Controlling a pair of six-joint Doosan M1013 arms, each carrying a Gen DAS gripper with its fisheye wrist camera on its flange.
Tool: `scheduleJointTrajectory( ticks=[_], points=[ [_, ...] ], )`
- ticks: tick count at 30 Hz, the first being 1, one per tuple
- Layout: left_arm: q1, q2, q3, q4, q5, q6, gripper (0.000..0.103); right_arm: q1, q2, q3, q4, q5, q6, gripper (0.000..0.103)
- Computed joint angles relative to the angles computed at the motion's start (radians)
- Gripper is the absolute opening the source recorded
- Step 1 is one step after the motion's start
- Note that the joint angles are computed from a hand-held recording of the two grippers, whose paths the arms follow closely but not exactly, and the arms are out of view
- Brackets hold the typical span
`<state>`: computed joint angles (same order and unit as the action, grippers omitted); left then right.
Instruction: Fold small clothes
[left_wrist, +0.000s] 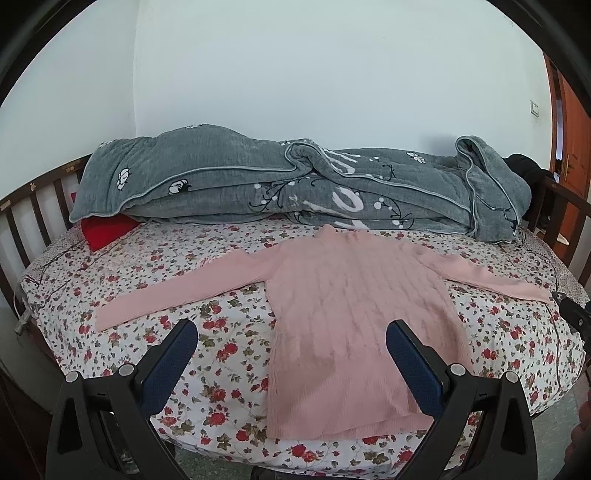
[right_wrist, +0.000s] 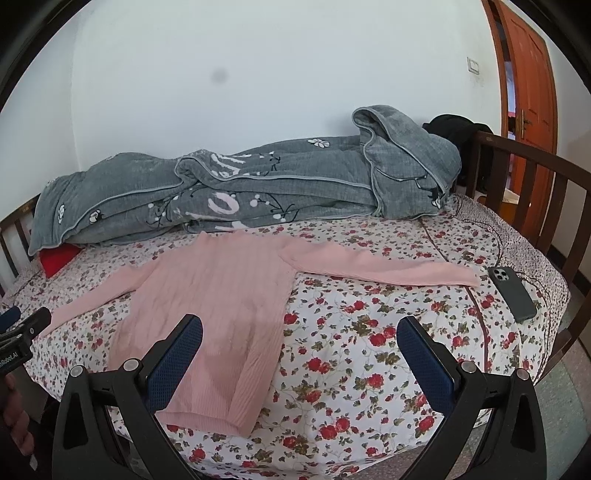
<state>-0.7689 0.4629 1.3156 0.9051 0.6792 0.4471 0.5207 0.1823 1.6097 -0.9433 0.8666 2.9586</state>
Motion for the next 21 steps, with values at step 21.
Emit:
scheduleJointTrajectory(
  ticks=[21],
  points=[
    [-0.012,0.005,-0.007,0.058,0.031,-0.020,0.103,-0.007,-0.015,0.016,-0.009,-0.029,0.027,0.103]
  ],
)
